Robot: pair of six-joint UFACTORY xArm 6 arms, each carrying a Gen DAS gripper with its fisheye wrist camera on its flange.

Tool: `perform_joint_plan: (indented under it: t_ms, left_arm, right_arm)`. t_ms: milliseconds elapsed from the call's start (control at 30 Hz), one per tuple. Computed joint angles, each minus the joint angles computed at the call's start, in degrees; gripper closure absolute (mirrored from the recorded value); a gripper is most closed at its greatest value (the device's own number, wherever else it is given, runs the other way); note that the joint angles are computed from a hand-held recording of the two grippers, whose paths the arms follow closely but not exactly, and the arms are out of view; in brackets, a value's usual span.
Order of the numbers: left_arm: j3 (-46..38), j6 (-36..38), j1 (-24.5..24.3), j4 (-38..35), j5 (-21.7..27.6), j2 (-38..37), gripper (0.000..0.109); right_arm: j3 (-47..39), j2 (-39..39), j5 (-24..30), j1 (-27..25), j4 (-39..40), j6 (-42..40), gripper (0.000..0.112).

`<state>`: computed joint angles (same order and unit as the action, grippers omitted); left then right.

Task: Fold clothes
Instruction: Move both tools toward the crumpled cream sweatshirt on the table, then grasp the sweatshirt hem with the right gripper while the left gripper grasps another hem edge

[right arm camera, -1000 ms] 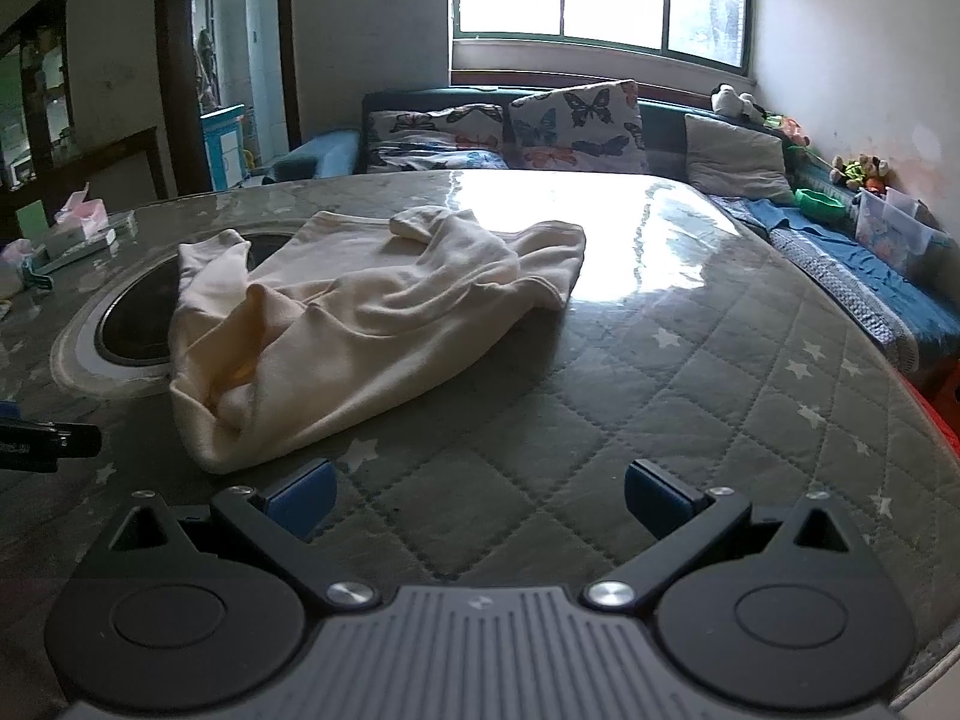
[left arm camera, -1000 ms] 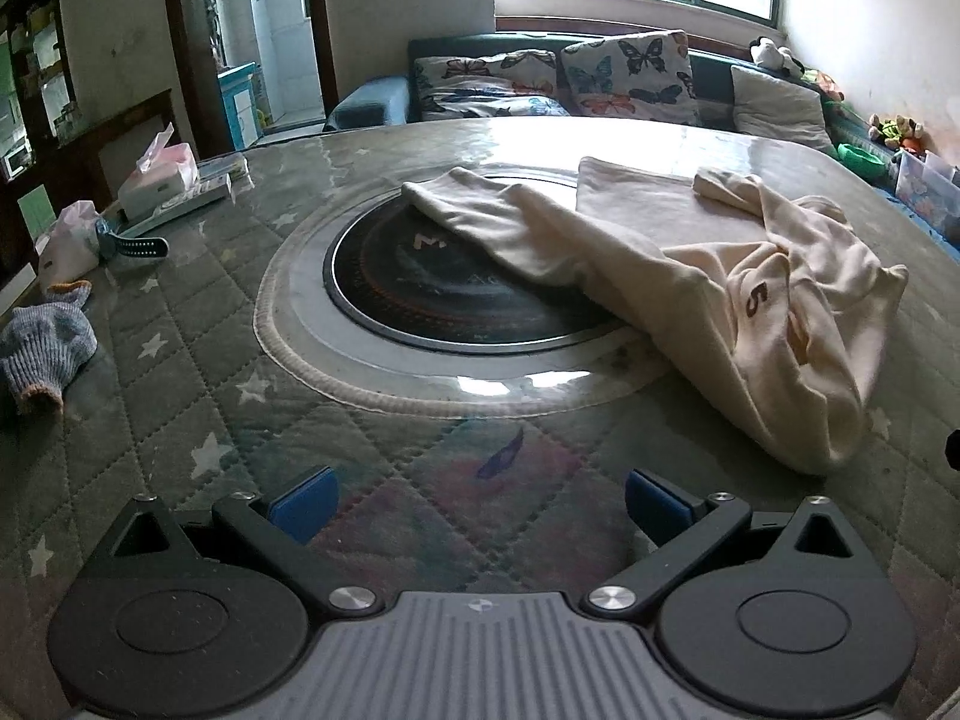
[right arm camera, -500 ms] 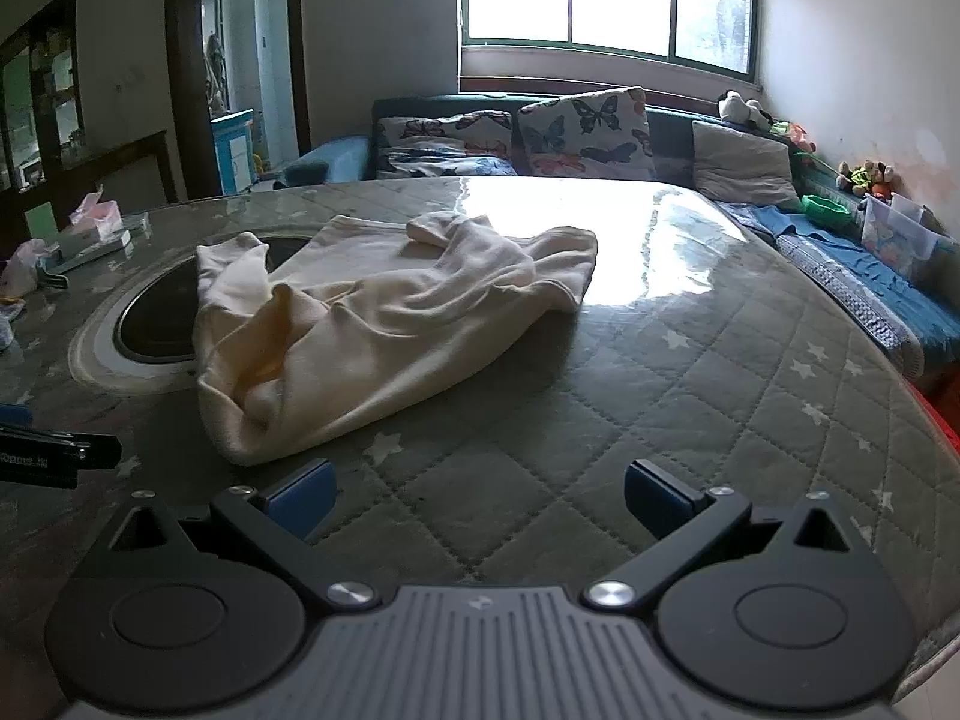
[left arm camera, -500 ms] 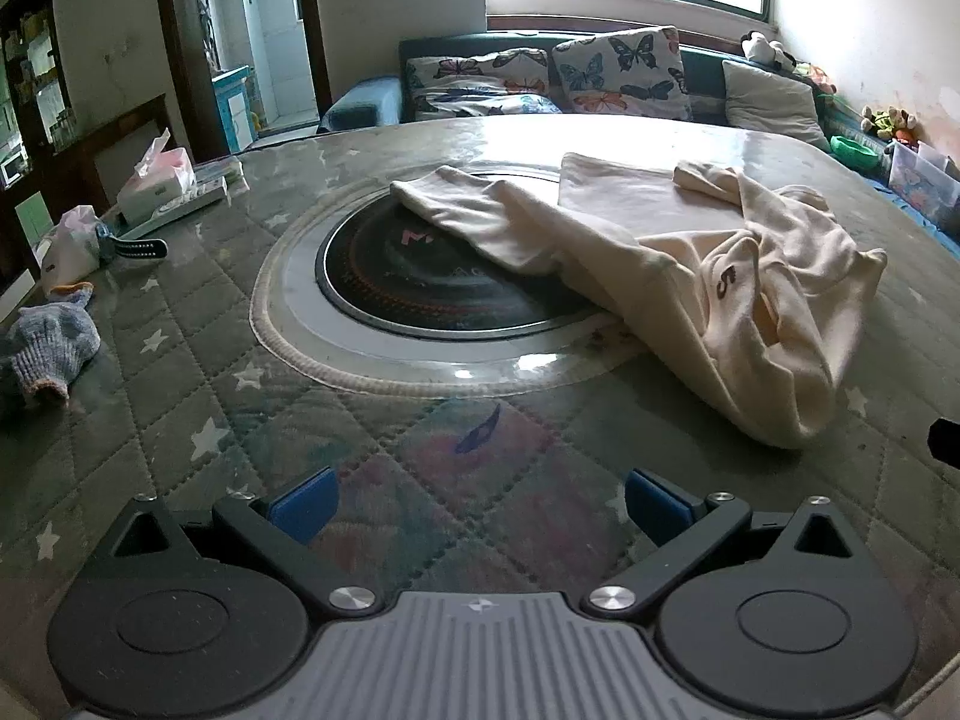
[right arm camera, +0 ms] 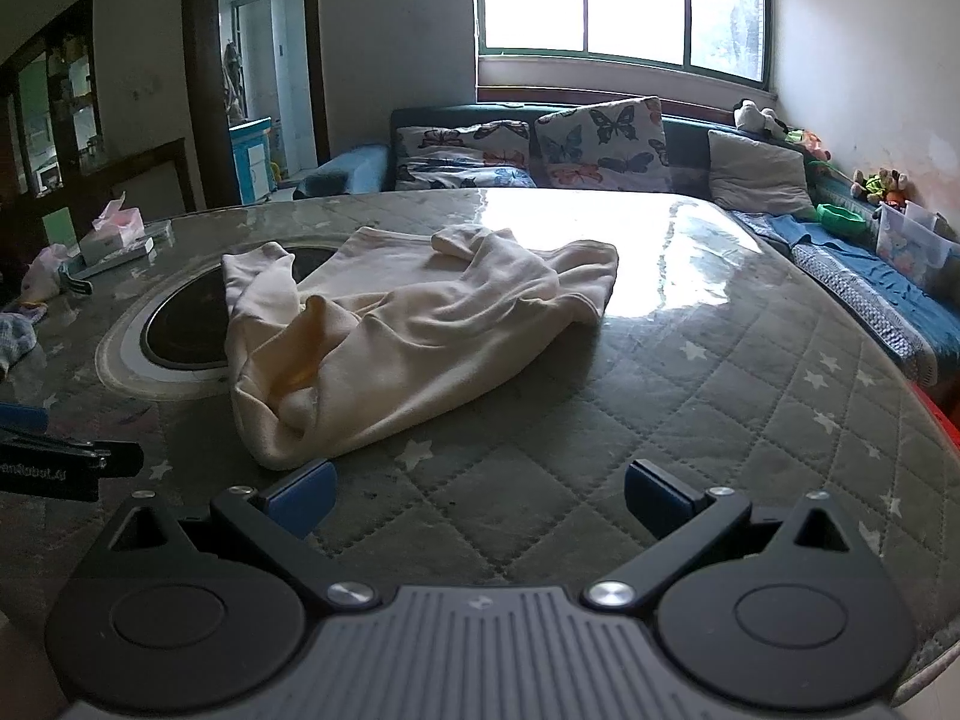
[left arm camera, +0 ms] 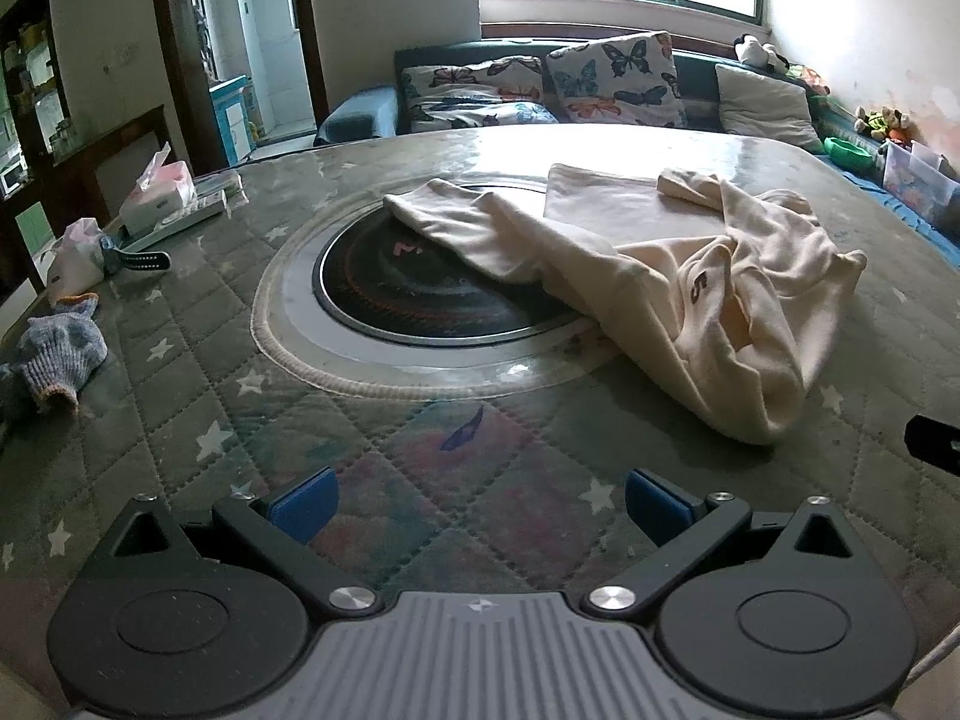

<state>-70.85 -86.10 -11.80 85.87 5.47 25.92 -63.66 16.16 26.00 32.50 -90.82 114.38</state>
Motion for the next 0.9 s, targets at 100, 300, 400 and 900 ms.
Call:
perform_joint_plan:
  t_ms: [100, 300, 400, 900]
  left_arm:
    - [-0.28, 2.28, -0.31, -2.01, -0.11, 0.31, 0.006]
    - [-1.04, 9.04, -0.64, -8.16, -0.70, 1.25, 0.006]
    - [-1.51, 14.46, -0.77, -13.48, -0.71, 1.84, 0.006]
    - [-9.59, 43.53, -1.56, -42.73, -0.59, 7.84, 0.006]
  right_arm:
    - [-0.08, 0.10, -0.38, -0.26, 0.44, -0.36, 0.009]
    - [-1.08, 0.91, -1.39, -1.10, 2.46, -2.51, 0.009]
    - [-1.98, 1.52, -1.97, -1.59, 3.67, -4.33, 0.009]
    - [-12.59, 8.40, -6.67, -6.83, 16.01, -21.66, 0.018]
